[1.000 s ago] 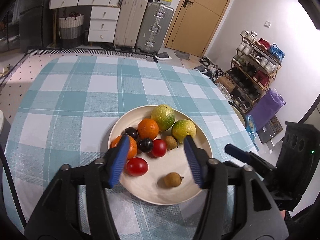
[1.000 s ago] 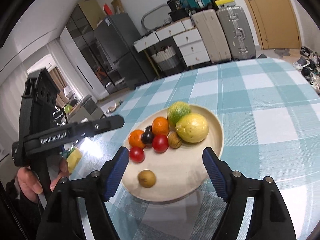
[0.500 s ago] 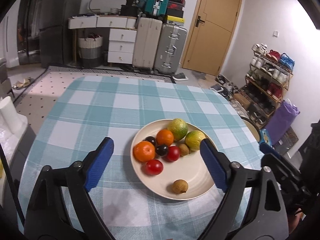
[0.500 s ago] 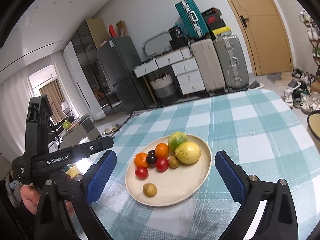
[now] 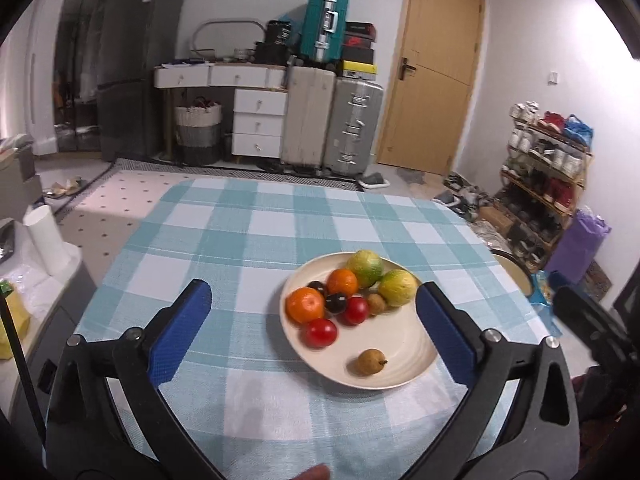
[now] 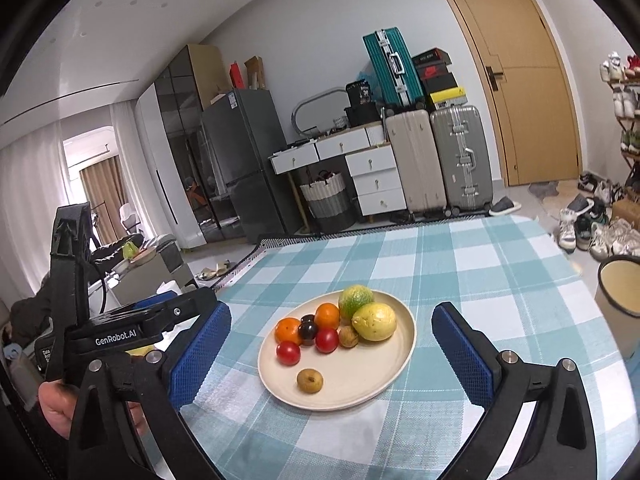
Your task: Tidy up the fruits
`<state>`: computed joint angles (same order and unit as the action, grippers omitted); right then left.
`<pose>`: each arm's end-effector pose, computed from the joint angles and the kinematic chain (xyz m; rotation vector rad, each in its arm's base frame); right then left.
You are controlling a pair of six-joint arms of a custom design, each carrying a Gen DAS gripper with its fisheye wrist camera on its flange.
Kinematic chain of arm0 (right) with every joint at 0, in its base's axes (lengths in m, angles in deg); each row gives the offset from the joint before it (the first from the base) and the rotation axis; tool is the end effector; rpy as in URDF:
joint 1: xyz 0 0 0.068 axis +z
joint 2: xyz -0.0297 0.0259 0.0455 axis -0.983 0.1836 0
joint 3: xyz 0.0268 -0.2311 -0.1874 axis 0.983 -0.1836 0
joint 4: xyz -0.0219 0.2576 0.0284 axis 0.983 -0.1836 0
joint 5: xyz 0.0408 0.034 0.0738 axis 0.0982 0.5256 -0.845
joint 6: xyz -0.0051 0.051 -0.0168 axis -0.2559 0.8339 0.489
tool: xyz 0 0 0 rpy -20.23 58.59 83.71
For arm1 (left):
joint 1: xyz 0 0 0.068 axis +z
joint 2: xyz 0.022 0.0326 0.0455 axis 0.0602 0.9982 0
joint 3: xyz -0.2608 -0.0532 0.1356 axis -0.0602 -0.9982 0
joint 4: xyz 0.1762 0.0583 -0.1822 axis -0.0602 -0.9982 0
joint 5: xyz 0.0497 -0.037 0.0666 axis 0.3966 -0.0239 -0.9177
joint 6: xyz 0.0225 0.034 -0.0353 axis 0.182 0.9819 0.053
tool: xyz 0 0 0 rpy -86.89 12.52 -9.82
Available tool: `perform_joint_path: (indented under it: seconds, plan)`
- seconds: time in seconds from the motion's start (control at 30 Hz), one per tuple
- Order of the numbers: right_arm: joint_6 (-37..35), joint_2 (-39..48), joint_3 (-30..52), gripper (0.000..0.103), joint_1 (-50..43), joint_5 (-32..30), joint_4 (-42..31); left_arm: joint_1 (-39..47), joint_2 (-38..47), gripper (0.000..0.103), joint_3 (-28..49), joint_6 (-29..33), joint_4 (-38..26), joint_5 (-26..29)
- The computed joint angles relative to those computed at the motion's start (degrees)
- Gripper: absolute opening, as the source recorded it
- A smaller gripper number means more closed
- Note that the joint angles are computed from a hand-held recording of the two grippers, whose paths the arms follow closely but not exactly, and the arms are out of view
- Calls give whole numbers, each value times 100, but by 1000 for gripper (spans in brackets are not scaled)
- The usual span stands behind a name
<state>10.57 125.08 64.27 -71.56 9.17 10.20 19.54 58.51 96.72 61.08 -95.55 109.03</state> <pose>0.2402 0.0424 0.1653 -0.0916 1.9066 0.4900 0.3285 0.0781 0.3080 0.0947 2.1017 -0.2645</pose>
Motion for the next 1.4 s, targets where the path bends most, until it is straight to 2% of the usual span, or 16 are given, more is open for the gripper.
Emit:
perform_joint_path:
  seconds: [0.1,0.3,0.53,0.77,0.9,1.27,1.4]
  plan:
    - [-57,-143,-97,103,12,48,74,64,-36,102,-163,-67,149,-39]
    - [-223,-175,-354,103,110,227,494,157,-329,102,-923,-84,1179,-34]
    - [-322,-18,-649,103,212,470,1087,251,-540,102,-1492,-38,2007,79]
    - [-423,121,-780,103,283,617,1328,304,-455,102,-1815,59,2424,-34]
    - [-571,333,-891,103,335,751,1633,236,-268,102,-2059,254,2840,-398]
    - [-639,1382,-1099,103,143,727,2812,482,-50,102,-2268,88,3351,32]
    - [-654,1773,-1153,103,105,719,3218,499,-182,102,-2564,66,3827,70]
